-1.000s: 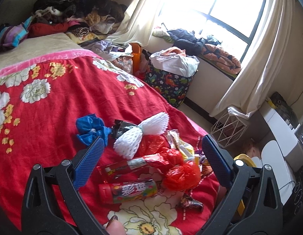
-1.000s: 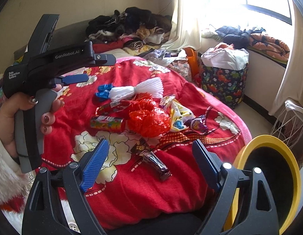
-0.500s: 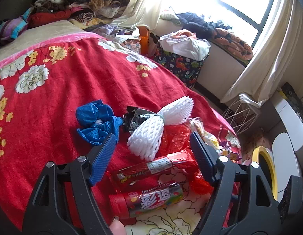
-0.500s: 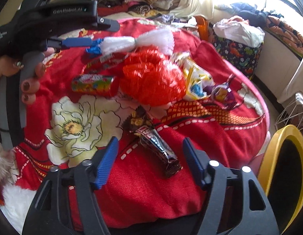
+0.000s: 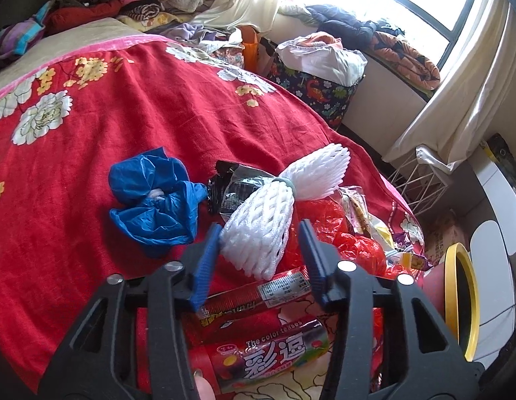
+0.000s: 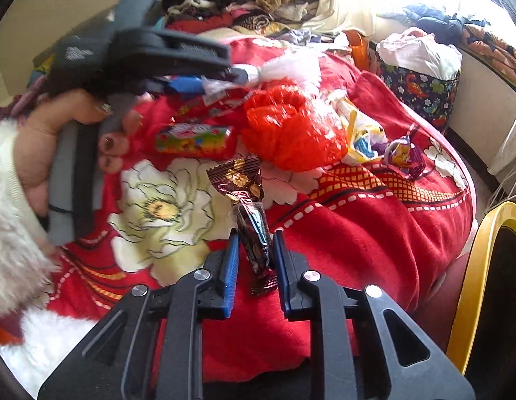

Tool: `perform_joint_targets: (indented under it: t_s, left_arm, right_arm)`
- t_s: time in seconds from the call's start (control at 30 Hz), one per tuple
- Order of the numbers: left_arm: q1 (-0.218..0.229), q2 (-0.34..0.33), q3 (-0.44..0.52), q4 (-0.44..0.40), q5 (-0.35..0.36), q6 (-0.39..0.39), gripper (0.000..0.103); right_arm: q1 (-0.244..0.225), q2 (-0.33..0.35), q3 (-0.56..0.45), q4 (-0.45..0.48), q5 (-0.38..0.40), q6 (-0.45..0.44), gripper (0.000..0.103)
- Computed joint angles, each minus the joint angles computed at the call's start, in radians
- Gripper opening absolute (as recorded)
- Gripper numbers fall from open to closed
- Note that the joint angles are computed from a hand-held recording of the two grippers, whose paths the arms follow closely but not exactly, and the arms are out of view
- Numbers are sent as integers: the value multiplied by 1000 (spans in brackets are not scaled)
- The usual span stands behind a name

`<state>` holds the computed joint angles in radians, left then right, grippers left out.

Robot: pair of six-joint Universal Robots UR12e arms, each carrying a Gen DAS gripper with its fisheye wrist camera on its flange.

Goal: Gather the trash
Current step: 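Close the left gripper on the white foam fruit net, then carry the candy wrapper with the right gripper over the bin while the left gripper carries the foam net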

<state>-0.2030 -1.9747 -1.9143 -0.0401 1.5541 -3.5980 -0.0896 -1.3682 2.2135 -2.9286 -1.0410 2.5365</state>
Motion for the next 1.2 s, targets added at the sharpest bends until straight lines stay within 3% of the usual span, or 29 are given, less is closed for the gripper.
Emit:
perform_joint_targets:
  t_s: [0.03,0.2,0.77,1.2]
  left_arm:
    - [0,0,1,-4,-2,1,21]
    - [-4,8,-12,19,1,1,12]
    - [-14,86,-67,151,4,7,10]
    - [-29,109,-73,171,-23,40,10]
  right_arm:
    - [-3,-6,3,-2,9,5,19]
    - [-14,-28,16,-4,38,26,19]
    - [-51,-74,48,-85,114,78,17]
    - [-78,-91,57,-147,137,129,16]
